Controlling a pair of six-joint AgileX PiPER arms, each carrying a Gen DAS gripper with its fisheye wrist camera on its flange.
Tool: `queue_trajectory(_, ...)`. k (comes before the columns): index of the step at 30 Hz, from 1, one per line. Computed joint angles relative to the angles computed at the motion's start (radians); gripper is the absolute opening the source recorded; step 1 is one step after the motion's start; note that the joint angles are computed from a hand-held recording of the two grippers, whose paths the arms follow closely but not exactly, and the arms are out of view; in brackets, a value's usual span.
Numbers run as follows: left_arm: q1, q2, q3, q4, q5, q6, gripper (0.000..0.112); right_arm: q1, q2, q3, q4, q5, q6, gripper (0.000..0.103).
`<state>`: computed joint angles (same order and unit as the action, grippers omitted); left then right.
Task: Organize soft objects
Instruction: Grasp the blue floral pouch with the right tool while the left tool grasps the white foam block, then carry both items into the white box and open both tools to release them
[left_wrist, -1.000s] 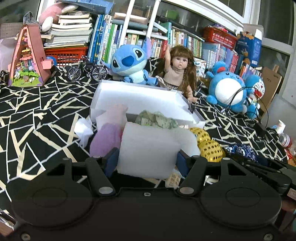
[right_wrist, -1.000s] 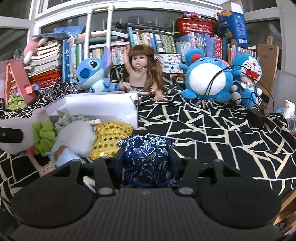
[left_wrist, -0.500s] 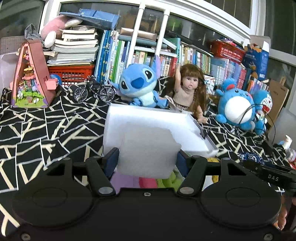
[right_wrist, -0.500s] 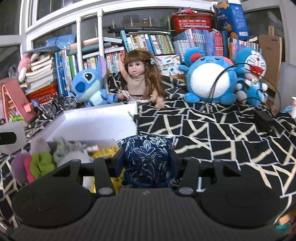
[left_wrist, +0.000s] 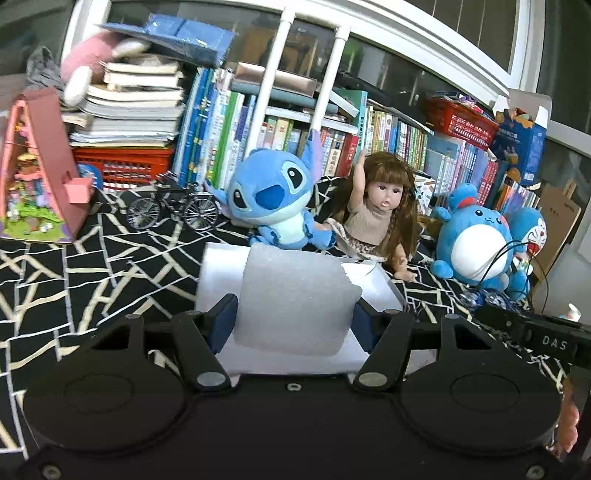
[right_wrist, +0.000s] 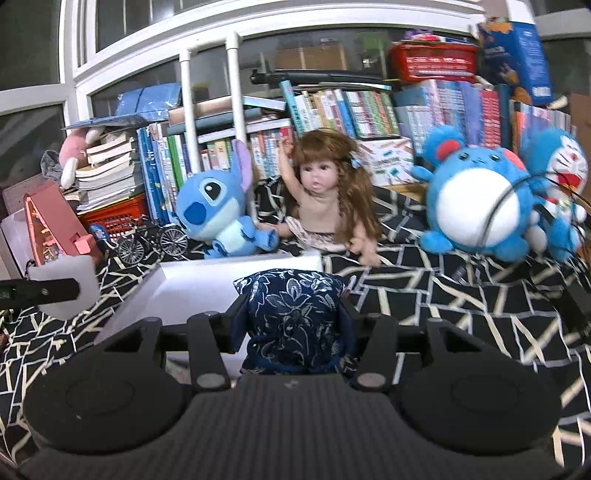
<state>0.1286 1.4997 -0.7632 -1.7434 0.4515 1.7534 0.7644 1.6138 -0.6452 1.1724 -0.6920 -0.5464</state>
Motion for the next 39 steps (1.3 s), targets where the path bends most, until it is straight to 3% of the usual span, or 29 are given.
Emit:
queue_trajectory(4,-0.019,0.095,-0.137,0.16,-0.004,-0.197,0.062,-0.096,0.023,-0.12,-0.003,0.148,-0.087,0.054)
queue_trajectory(10,-0.094,0.235,-0.332,0.376,-0.09,-0.436,0.062,-0.215,0.132,-0.323,0.136,0.372,-0.264,0.054)
queue_trajectory(13,-0.118,0.314,-0.41,0.501,-0.09,-0.584,0.062,-0.251,0.205,-0.392,0.068,0.46,-0.173,0.054)
queue_trajectory(19,-0.16,0.446,-0.51,0.681,-0.125,-0.813,0.062,-0.256,0.347,-0.505,0.01,0.496,-0.053,0.055)
queue_trajectory(27,-0.175,0.548,-0.586,0.808,-0.133,-0.974,0.062,-0.28,0.479,-0.615,0.194,0.533,-0.169,0.055)
queue_trajectory(33,-0.179,0.588,-0.608,0.848,-0.123,-1.021,0.062,-0.273,0.516,-0.633,0.141,0.522,-0.087,0.055)
queue_trajectory(39,-0.178,0.608,-0.617,0.799,-0.111,-0.975,0.063,-0.275,0.525,-0.629,0.044,0.515,0.038,0.056)
